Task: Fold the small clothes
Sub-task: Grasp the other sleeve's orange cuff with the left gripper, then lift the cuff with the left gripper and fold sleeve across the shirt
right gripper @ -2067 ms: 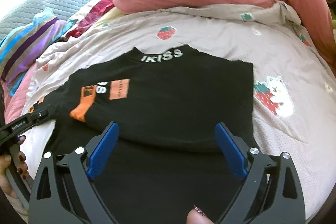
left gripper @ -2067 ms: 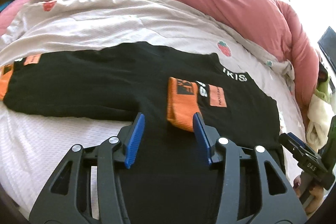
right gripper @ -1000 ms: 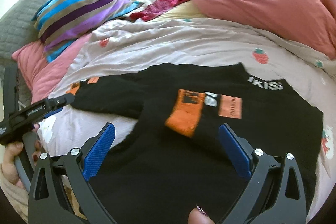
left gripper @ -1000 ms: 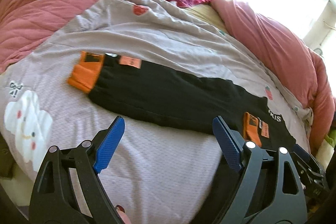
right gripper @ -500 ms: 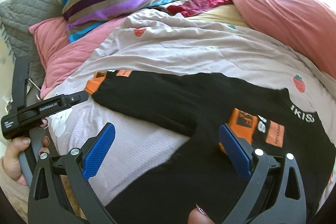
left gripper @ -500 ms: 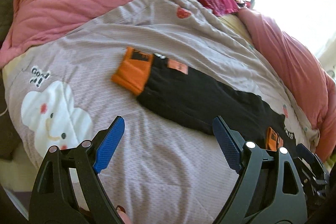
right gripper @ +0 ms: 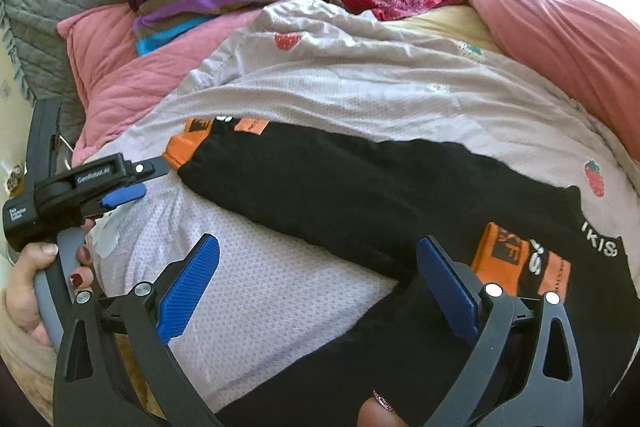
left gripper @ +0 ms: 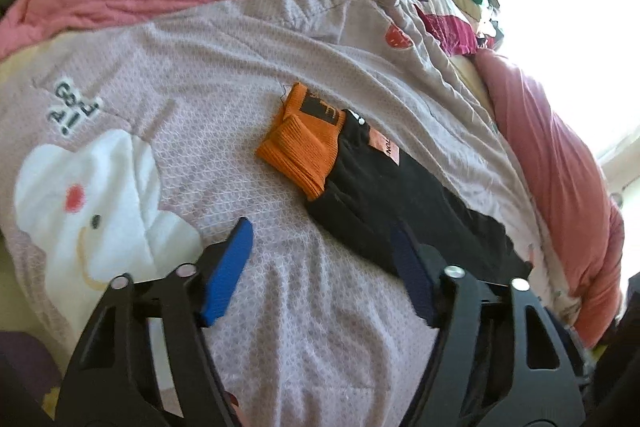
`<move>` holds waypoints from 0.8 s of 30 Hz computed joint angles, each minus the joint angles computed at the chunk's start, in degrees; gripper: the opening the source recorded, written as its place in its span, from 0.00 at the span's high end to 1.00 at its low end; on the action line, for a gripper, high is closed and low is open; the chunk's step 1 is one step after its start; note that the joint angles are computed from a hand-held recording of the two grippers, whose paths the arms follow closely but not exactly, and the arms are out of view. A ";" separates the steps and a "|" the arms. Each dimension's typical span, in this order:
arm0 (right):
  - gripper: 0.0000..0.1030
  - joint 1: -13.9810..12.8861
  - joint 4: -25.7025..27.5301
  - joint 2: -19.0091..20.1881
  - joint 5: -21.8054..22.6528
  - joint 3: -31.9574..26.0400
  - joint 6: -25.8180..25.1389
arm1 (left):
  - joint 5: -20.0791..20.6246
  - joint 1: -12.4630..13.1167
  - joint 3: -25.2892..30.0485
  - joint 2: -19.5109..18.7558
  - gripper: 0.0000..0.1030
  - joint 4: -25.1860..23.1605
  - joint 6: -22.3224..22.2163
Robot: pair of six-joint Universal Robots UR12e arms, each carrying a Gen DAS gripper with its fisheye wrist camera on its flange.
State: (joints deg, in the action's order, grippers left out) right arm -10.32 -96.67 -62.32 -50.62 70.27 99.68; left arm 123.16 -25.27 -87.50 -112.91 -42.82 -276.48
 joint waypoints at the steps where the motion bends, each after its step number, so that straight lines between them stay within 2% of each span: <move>1: 0.04 0.06 0.18 0.04 -0.19 0.03 0.22 | -0.34 0.21 -0.60 0.00 0.50 1.81 -0.11; 4: 0.04 0.19 2.17 0.53 -1.06 -0.57 1.74 | -0.74 0.74 -2.12 -0.11 0.59 6.24 -1.09; 6: 0.04 0.18 2.77 0.68 -1.57 -0.68 2.19 | -1.50 1.24 -2.75 -0.26 0.61 8.04 -1.50; 7: 0.04 0.19 2.73 0.65 -1.76 -0.59 2.28 | -1.67 1.41 -2.97 -0.39 0.66 8.97 -1.65; 11: 0.04 0.05 2.32 0.65 -2.81 -0.22 2.62 | -1.42 2.13 -3.36 -0.81 0.68 11.00 -2.37; 16: 0.04 -0.23 1.26 1.21 -3.85 -0.48 4.17 | -0.41 2.94 -3.42 -1.05 0.68 11.21 -3.37; 19: 0.04 -0.51 0.26 1.69 -4.11 -0.97 5.53 | -1.81 3.61 -3.17 -1.14 0.89 10.87 -3.05; 24: 0.04 -1.32 -1.84 2.56 -3.96 -1.97 8.34 | -0.49 3.28 -1.25 -1.26 0.93 10.25 1.62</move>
State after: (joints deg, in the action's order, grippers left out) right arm -11.63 -98.51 -59.76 -54.58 68.29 108.02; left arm 122.67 -21.99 -88.75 -114.17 -32.56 -274.86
